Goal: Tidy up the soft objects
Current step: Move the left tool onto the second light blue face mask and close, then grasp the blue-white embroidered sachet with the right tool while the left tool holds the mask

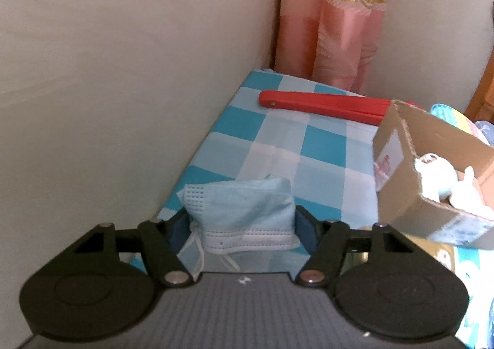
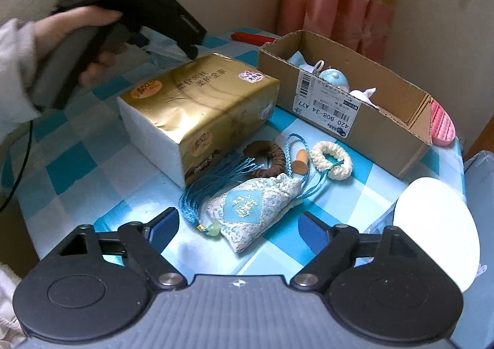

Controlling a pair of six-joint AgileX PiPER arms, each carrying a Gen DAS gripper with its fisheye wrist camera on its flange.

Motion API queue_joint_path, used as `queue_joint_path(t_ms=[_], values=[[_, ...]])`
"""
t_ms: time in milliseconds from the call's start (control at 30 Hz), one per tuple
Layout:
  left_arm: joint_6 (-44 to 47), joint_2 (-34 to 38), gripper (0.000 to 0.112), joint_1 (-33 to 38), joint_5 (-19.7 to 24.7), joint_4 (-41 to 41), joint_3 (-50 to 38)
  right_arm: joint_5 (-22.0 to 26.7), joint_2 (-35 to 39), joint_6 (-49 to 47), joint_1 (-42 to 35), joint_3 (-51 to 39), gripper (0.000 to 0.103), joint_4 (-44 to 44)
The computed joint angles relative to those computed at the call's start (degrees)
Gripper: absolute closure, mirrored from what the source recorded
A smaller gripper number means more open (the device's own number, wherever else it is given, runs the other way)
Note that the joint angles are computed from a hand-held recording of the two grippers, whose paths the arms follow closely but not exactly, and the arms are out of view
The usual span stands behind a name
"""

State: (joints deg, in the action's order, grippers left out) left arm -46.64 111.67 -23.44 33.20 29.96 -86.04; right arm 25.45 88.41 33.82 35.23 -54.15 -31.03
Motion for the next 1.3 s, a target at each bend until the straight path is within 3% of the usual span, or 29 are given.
queue_joint_path(t_ms=[233,367,700,933,1067,1200,1300], values=[[2.1,-5.9,0.044,0.3,-1.7,-2.8,6.2,-1.8,2.4,0.0,-1.4,-2.0,0.017,-3.9],[3.8,-7.4,0.044,0.7,-2.3,-5.0,7.9,-3.1,5.0,-6.0,-3.3,-4.4,0.017,-1.1],[5.3,-10.5,0.044,1.2,-3.5,-6.7,11.7,-0.1,6.9,-28.8,-7.0,-7.2,0.017,22.8],[5.5,-11.0,0.044,1.5,-4.1,-7.0,12.4,2.2,6.0,-23.4,-5.8,-6.7,0.018,19.2],[5.5,-10.9,0.044,1.3,-4.0,-6.8,12.3,2.7,5.7,-21.0,-5.0,-6.5,0.025,18.1],[6.2,-10.9,0.044,1.2,-3.8,-7.0,12.4,2.6,4.6,-19.6,-4.6,-5.7,0.051,18.2],[6.6,-11.6,0.044,0.9,-3.9,-6.9,13.0,3.6,4.1,-16.9,-3.7,-5.6,0.056,15.7]])
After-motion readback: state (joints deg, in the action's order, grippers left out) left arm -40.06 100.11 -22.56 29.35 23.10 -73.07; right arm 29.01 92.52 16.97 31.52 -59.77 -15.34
